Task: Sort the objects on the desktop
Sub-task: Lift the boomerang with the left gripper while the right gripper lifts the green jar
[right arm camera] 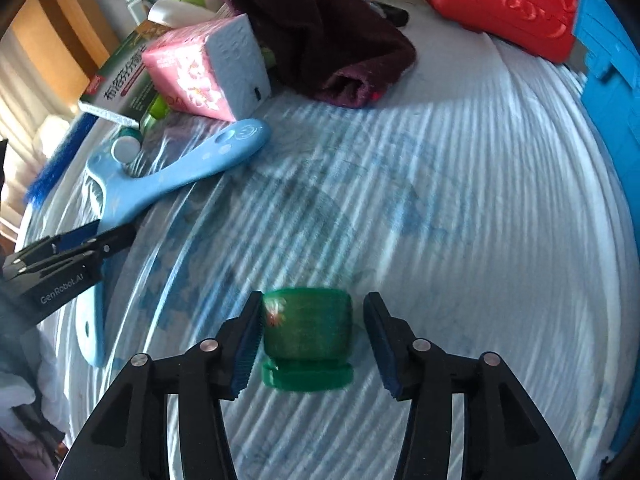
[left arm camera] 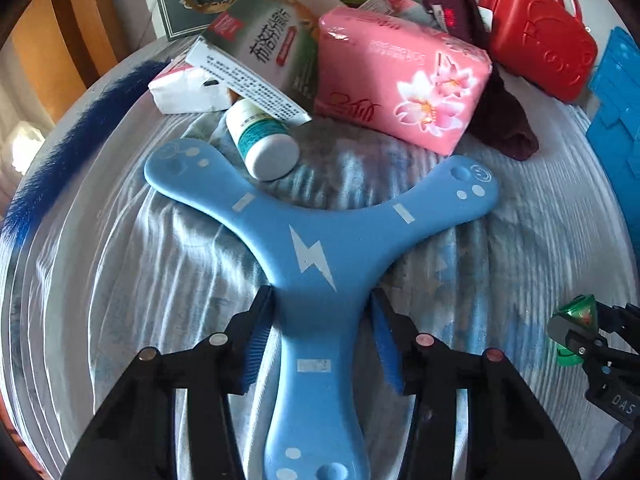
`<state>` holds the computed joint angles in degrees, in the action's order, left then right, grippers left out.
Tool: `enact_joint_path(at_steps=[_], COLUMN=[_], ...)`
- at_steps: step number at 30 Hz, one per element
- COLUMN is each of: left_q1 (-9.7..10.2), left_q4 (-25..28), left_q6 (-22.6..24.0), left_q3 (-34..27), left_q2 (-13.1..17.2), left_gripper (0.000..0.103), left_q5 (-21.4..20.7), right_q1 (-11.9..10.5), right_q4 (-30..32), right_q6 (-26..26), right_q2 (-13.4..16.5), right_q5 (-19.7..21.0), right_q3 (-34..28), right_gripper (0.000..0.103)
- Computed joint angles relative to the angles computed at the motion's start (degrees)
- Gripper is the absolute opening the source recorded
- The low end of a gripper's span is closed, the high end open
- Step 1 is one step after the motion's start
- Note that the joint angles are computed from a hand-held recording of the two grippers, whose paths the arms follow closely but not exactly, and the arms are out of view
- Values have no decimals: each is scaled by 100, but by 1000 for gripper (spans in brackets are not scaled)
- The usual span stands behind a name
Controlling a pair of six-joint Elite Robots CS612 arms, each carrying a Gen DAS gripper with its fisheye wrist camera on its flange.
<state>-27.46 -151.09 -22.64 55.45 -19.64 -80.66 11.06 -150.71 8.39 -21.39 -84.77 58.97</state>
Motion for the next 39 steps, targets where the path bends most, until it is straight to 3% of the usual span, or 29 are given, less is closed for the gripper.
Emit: enact_joint_path(at_steps=[2, 4, 8, 16, 22, 28, 33, 39], left_q1=[-12, -17, -91, -173, -210, -274, -355, -551], left_q4=[-63, -142, -334, -1029, -1792, -2507, -3142, -3437], left_q6=[-14, -24, -29, 249, 607, 1054, 1316, 1557], left_q3=[46, 147, 409, 893, 1248, 1407, 1442, 1246], left_q2=[-15, -62, -197, -594, -980, -1274, -1415, -1456], left_gripper=[47, 47, 47, 46, 46, 46, 46, 46], left_q5=[-26, -72, -42, 159, 357, 311, -70, -442], right_q1=[-36, -40, -6, 51, 69, 134, 117, -5], right_q4=[-134, -183, -173, -705, -1416, -2211, -2742, -3437], right_q6=[106, 111, 27, 69, 46, 125, 268, 433], right_q2=[-57, -90, -72, -339, -807, -1275, -1717, -2254], right_q5=[96, 62, 52, 135, -17, -612, -1287, -2022], right_q3=[151, 234, 153, 389, 842, 1280, 1793, 2472], right_gripper=[64, 65, 40, 40, 40, 40, 40, 40])
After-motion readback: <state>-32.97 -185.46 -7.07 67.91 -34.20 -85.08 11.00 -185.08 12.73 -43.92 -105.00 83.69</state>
